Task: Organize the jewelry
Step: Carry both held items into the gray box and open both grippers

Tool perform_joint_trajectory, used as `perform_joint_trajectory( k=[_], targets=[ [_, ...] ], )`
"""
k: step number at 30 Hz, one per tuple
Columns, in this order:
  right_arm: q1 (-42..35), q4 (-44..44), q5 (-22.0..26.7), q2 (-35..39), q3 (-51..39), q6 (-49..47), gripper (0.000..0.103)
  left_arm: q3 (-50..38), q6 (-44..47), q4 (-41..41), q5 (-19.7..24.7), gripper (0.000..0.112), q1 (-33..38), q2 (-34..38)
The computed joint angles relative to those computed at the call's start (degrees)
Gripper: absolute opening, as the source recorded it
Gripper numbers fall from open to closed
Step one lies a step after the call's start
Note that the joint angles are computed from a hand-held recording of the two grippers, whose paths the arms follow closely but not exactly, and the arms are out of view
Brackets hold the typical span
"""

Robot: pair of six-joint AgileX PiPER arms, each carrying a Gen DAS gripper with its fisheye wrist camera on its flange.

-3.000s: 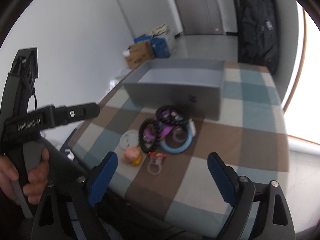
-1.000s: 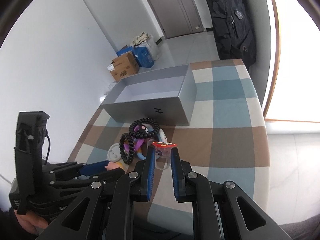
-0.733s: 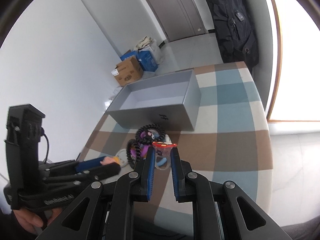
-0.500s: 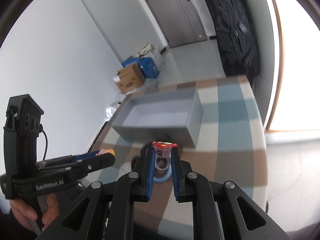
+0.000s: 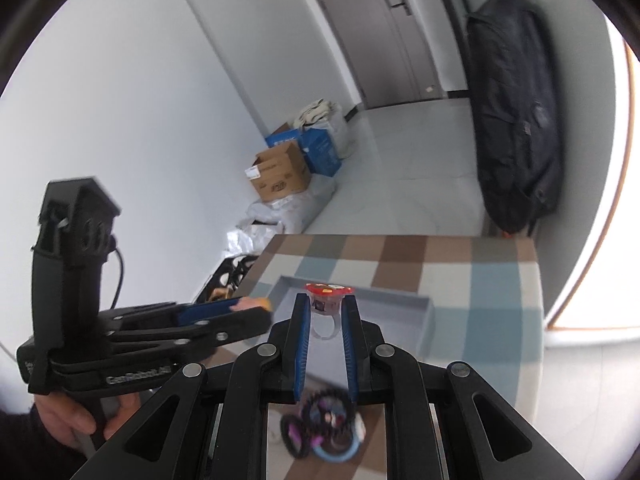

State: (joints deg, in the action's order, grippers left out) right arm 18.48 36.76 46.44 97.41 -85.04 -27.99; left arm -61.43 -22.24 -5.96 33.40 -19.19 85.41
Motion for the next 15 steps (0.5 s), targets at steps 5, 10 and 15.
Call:
perform_joint_trajectory(
  k=[5, 10, 15],
  targets=[
    [-0.11, 0.37, 0.94, 6.32, -4.00, 1.12, 0.015, -1.60, 10.37, -9.97, -0.35, 0.030, 4.18, 4.52],
    [-1.72, 1.13, 3.99, 11.25, -7.94, 5.59, 0.015, -2.37, 16.18, -16.01, -0.08, 0.030, 6.15, 7.39],
    [-1.85, 1.26, 6.02, 13.73, -10.49, 7.14, 0.015, -3.27, 20.84, -21.27, 1.41, 0.030, 7.47, 9.38]
  ],
)
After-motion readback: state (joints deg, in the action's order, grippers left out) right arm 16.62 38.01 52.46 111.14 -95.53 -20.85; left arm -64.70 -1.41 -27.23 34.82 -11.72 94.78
